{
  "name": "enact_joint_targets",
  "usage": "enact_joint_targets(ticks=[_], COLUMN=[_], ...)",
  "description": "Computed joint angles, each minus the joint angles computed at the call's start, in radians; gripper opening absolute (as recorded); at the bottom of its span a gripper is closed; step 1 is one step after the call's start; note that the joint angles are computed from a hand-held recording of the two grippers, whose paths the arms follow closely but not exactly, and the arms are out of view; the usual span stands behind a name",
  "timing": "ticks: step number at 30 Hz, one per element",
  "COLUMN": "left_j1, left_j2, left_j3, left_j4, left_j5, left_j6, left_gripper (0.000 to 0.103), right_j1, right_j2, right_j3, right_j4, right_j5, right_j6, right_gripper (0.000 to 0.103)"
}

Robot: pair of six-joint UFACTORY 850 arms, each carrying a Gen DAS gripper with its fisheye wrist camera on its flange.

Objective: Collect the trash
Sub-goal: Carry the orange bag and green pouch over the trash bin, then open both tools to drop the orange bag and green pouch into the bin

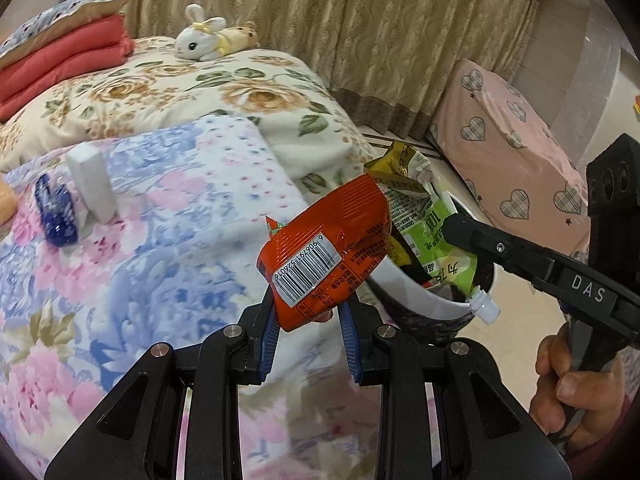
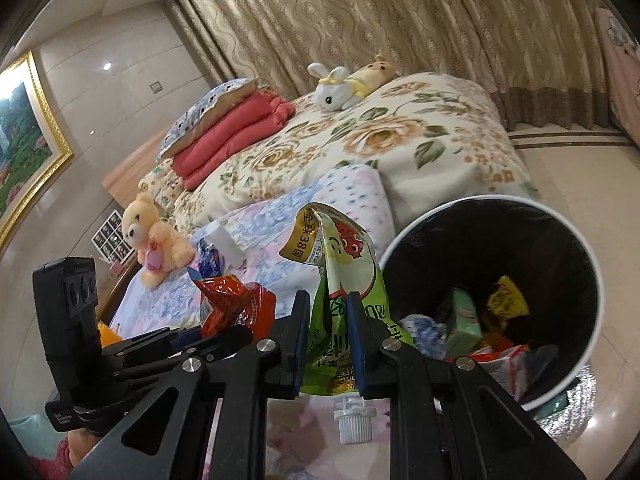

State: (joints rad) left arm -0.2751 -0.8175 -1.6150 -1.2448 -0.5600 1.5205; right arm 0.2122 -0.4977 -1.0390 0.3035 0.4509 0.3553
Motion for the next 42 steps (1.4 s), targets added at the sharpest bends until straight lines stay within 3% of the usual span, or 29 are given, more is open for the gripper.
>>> enact_joint_targets(ticks=[18,42], left_j1=[-0.064,-0.13], left_j2=[-0.004,-0.06], left_j3=[-0.023,-0.125], left_j4=[0.054,0.191], left_j5=[-0.005,0.002], left_j6=[-0.015,-0.137], left_gripper=[0.026,0.026], right_j1=[-0.051,-0.114], right_j2=[0.064,0.041], right_j3=[0.1,0.102], right_j4=[0.068,0.002], right_j5=[0.032,0.003], right_j6=[-0.022,0.058], right_gripper=[0.018,0.018])
